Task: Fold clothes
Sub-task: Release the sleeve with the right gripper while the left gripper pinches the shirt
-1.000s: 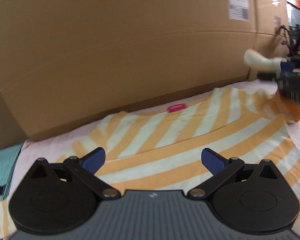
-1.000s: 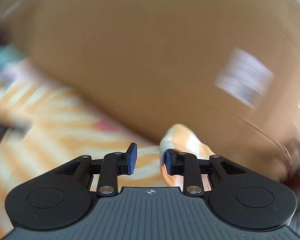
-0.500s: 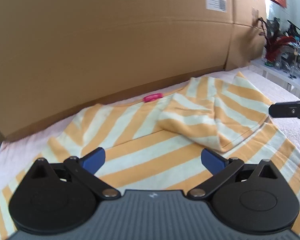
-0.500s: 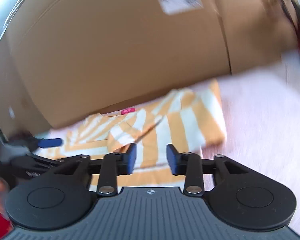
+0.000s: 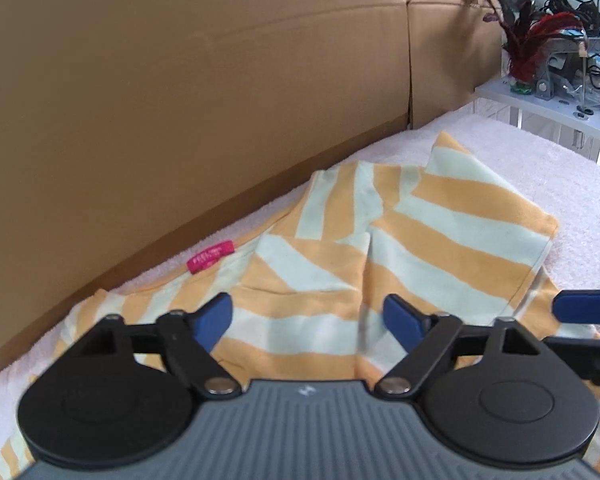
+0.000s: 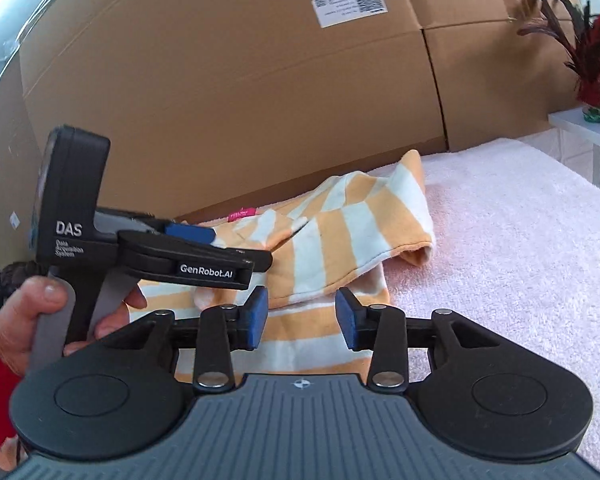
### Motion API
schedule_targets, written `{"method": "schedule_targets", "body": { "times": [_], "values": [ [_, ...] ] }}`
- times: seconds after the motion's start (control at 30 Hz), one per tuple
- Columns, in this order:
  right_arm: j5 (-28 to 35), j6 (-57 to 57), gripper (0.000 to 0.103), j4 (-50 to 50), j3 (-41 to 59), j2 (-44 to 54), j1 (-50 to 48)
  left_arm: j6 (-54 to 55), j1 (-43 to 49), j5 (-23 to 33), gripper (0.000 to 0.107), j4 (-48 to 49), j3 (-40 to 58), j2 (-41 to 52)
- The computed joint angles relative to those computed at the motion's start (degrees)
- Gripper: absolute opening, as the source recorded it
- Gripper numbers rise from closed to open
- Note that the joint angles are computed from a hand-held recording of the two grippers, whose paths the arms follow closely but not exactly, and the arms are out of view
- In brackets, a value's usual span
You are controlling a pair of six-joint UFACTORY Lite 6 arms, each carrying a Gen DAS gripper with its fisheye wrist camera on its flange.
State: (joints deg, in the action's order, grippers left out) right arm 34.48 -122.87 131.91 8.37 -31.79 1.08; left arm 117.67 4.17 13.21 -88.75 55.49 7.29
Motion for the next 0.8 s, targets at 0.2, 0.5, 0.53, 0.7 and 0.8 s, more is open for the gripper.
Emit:
{"method": "schedule_targets", "body": {
  "times": [0.2, 0.5, 0.53, 0.7, 0.8],
  "values": [
    [2.87, 11.3, 0.042, -8.09, -0.91, -1.54, -3.65, -0.33, 0.63, 2.43, 0.058, -0.79, 1.75, 1.34],
    [3.78, 4.52, 0.047, 4.25, 3.07, 7.89, 2.25, 4.3, 2.01, 7.0, 0.007, -7.36, 1.48, 2.38],
    [3.73, 5.0, 0.047, 3.86, 3.2, 7.98, 2.08, 4.69, 2.44, 7.79, 0.007, -8.2, 1.2, 2.14],
    [3.33, 5.3, 0.047, 4.33, 2.52, 6.91, 2.46, 10.68, 5.59, 11.96, 0.006, -18.03, -1.49, -1.3],
    [3.05, 5.82, 0.047, 4.89, 2.1, 6.28, 2.73, 15.99, 6.23, 10.97, 0.006, -23.9, -2.67, -3.48]
  ]
}}
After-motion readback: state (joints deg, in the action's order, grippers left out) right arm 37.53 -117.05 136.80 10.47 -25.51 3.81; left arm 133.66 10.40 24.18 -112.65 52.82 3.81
